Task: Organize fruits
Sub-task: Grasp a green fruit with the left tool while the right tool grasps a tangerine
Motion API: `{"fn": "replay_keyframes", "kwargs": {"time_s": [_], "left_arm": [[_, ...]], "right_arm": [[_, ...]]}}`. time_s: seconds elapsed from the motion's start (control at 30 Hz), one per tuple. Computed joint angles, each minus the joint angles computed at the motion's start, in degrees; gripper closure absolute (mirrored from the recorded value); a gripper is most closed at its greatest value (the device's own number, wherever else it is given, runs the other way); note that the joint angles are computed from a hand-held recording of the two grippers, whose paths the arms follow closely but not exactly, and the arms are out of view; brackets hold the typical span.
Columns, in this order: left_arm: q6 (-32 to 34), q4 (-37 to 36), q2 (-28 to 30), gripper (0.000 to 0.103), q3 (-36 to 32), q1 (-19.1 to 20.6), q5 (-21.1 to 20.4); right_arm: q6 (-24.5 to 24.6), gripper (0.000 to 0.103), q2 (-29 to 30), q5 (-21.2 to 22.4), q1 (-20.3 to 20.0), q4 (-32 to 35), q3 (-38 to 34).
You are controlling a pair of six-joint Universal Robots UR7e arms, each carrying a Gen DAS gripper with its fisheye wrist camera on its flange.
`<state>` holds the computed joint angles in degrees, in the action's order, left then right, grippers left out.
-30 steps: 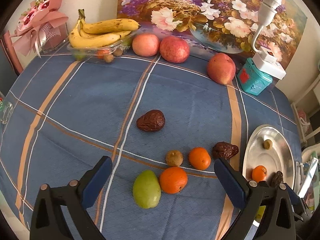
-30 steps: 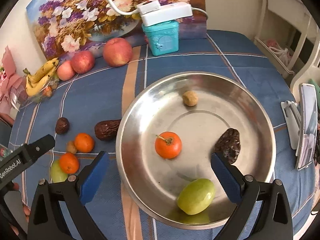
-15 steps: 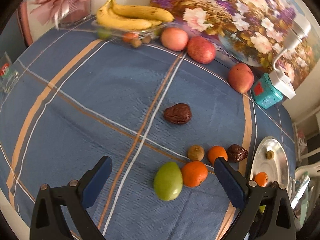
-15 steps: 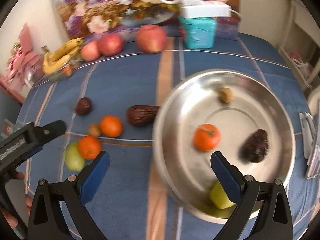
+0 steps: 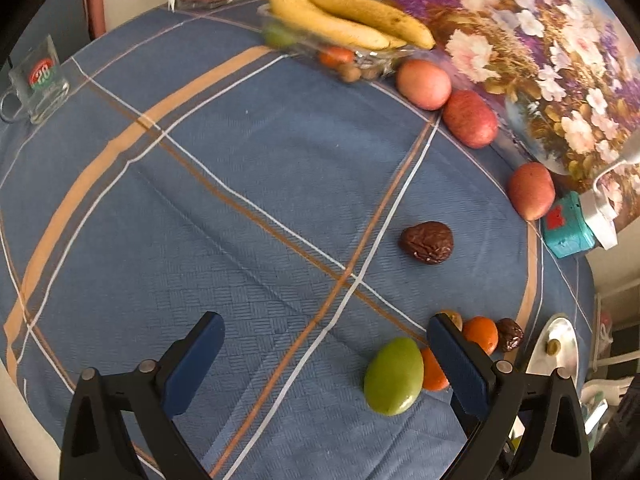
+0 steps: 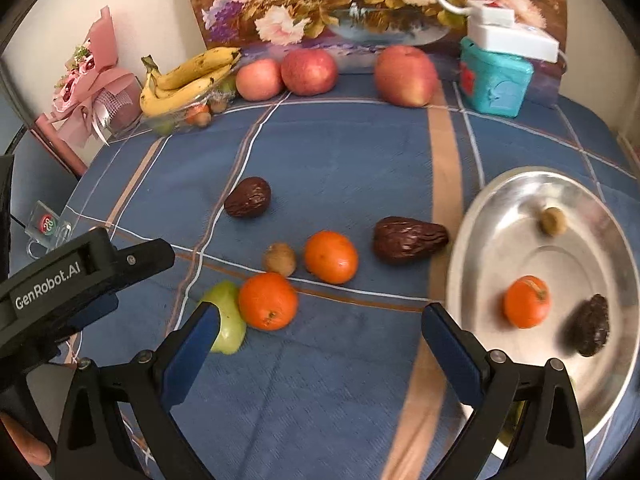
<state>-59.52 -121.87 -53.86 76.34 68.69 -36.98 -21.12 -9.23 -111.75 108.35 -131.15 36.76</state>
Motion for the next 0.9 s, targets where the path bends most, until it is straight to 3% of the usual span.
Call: {"fn": "replay_keyframes", "kwargs": {"time_s": [0.13,0.2,0.27,0.4,0.47,0.73,0.9], "left_arm": [[-0.14,-0.6,0.11,0.001,-0.29,0.59,-1.28],[-0.19,-1.13,0.03,0.001,-0.16,0.8,-1.75],[-0.09,-1.49,0.02,0.001,-0.19,1.0,-2.11],[0.29,-2.14,0.19,0.001,-0.38,1.43,-2.88],[0.31,-2.19,0.3,0.001,-0.47,1.59,-3.34],[1.14,-3.82,0.55,0.001,-0.22,1.99,-6.22],[1.42,-5.43,0.54,0.001,0.24,2.12,-8.25]], "right_arm": [[1.09,0.004,1.78,1.38,-0.29,2.35,-2.8],[1.38,0.01,2.23,2.28,-0.42,2.75,-3.4],[1.65,0.022,2.63,3.02,-0.47,2.97,-3.84],[1.76,0.029,3.65,4.13,-0.61,3.58,-5.21],[2.22,0.039,4.04,4.66,-0.69,4.28,-5.82],[4.25,0.049,5.35,6.27,-1.1,6.78,-7.95],[6.89,0.05,5.44,8.78,-1.84,8.76,-8.74]]}}
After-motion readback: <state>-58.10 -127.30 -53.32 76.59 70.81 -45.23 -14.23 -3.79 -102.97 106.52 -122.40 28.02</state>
